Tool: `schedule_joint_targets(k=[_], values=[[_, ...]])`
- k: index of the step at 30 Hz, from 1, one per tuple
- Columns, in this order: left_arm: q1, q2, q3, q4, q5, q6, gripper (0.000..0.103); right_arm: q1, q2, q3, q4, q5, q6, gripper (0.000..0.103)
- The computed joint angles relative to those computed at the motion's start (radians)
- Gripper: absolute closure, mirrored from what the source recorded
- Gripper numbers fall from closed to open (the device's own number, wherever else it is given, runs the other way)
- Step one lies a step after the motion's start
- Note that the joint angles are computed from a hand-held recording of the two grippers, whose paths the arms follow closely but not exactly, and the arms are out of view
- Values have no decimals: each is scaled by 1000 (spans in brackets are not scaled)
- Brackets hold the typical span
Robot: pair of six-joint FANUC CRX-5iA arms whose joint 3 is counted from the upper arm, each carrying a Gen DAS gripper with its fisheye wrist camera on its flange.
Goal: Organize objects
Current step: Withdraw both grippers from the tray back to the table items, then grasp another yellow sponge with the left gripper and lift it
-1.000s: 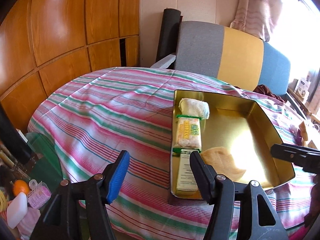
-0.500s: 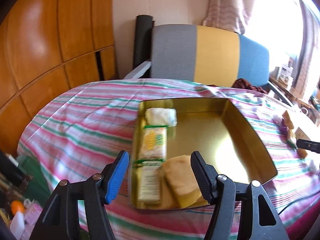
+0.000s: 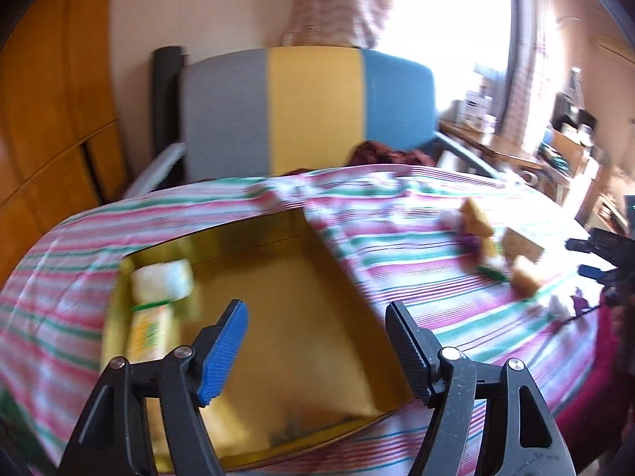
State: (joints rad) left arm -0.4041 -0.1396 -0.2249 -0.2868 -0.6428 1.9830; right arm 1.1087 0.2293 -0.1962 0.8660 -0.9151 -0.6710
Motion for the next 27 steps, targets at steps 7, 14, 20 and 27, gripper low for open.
schedule_joint_targets(k=[7, 14, 20, 27], values=[[-76, 192, 171, 102, 17, -137, 19, -12, -26, -78, 146, 55, -193, 25], [-122, 413, 413, 203, -52, -231, 12, -38, -68, -169, 262, 138, -368, 25], [-153, 621, 672, 236, -159, -258, 9, -52, -84, -205, 318, 169, -446, 25], [-211, 884, 1071, 132, -367, -219, 5, -85, -106, -260, 430, 235, -576, 23]])
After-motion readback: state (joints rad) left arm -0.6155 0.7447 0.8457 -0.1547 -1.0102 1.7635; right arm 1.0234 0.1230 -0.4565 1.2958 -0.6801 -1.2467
